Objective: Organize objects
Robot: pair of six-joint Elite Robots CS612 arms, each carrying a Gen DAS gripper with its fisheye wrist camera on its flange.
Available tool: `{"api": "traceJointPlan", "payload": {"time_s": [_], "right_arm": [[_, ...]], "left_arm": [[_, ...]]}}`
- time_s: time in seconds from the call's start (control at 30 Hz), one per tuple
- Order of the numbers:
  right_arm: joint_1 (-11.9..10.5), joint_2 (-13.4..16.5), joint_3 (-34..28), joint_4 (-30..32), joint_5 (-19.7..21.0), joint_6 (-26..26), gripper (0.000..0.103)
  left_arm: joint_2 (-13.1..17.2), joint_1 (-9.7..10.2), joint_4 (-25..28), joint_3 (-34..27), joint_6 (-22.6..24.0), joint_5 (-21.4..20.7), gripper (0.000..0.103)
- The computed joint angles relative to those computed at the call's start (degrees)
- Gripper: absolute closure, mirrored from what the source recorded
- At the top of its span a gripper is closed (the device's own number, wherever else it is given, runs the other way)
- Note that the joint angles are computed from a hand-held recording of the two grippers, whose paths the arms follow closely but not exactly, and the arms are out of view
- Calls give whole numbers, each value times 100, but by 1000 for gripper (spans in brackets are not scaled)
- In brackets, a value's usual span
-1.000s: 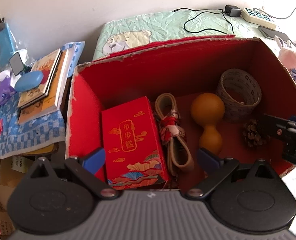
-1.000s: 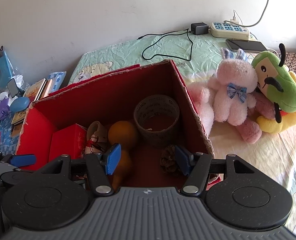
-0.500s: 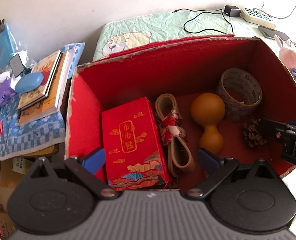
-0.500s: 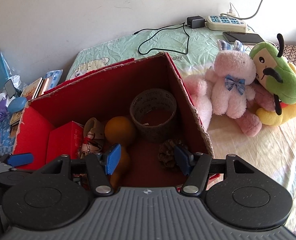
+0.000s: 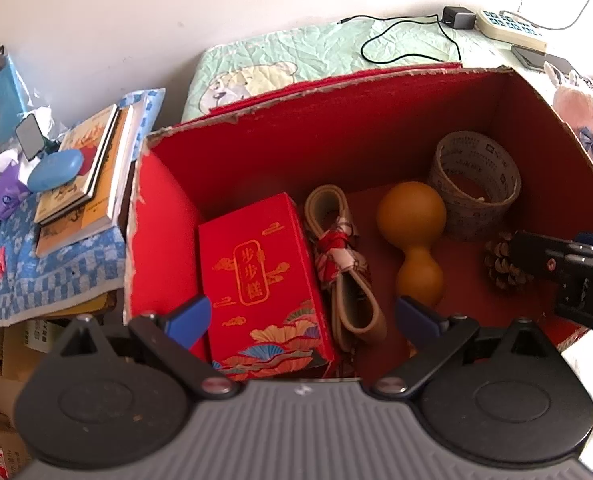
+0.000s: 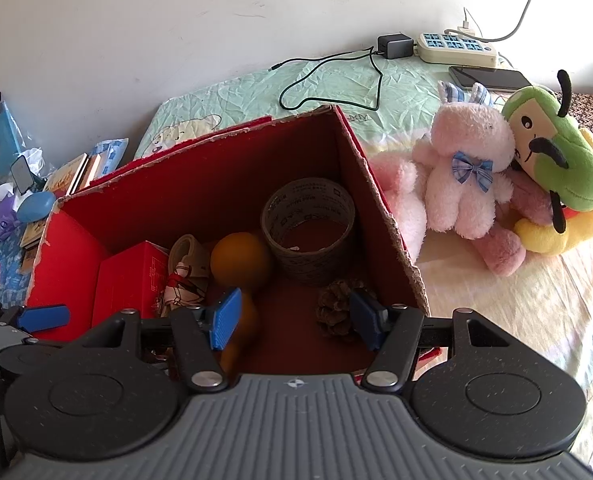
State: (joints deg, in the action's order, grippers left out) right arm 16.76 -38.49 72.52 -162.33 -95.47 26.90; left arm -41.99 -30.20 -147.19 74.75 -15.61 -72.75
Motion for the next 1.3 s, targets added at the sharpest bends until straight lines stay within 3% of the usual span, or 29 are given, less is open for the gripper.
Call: {"api": "traceJointPlan", "payload": {"time_s": [1.3], "right_arm": [[27, 20, -25, 5, -78, -168, 39]], "left_arm": [[53, 2, 241, -99, -85, -5, 4]]}}
